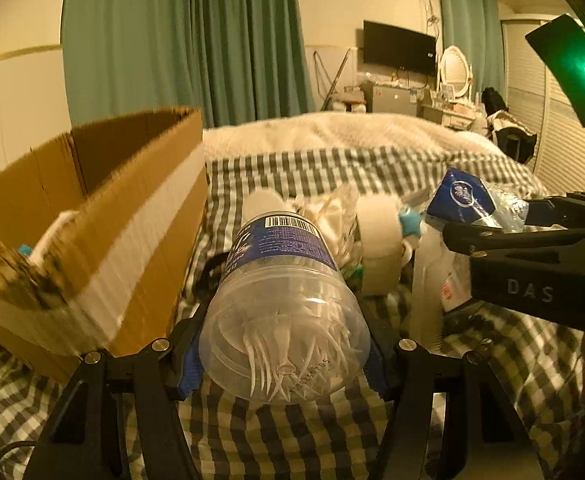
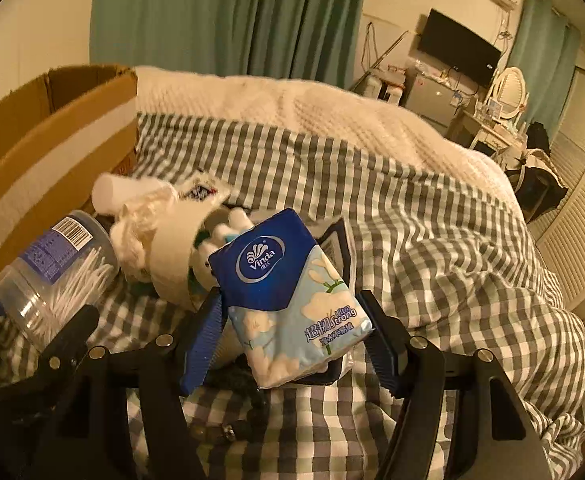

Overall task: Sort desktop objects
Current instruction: 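Grasp the clear cotton-swab jar with the left tool while the right tool grasps the blue tissue pack, then lift both items over the cardboard box and release them inside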

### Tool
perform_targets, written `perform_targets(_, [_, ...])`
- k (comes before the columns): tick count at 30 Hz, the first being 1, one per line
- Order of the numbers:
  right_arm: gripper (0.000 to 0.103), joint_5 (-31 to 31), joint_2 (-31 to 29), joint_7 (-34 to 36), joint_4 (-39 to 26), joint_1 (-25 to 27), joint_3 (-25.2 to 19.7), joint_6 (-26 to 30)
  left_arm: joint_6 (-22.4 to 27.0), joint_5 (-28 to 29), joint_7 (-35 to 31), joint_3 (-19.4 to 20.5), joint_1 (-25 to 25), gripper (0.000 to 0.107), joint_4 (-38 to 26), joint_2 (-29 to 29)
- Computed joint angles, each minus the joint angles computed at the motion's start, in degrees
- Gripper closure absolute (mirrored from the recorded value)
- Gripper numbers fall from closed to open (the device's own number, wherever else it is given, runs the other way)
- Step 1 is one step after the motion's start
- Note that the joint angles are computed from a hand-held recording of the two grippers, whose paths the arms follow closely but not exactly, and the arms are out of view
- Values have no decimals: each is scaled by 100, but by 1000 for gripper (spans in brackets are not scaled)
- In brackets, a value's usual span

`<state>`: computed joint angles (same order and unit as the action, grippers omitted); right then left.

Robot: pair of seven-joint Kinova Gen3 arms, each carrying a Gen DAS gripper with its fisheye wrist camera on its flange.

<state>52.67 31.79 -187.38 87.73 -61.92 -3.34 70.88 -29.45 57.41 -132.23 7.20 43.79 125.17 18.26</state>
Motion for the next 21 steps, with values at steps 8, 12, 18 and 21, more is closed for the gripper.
perform_targets(8, [38,448,6,-512,17,-320,83,446,-48,-696,529,113,-200,43,166,-282])
perform_targets(12, [38,690,-126,-1006,179,-392,29,536,97,-1147,857,144,-379,43,260,-514])
perform_targets(18, [38,981,-239,-1375,235,-429,-114,729,122,-1503,1134,177,-583,43,323,-832])
perform_targets(21, [38,1106,-242,-1453,168,-458,-160,818,21,-1599,1146,206,-675,43,342,-943])
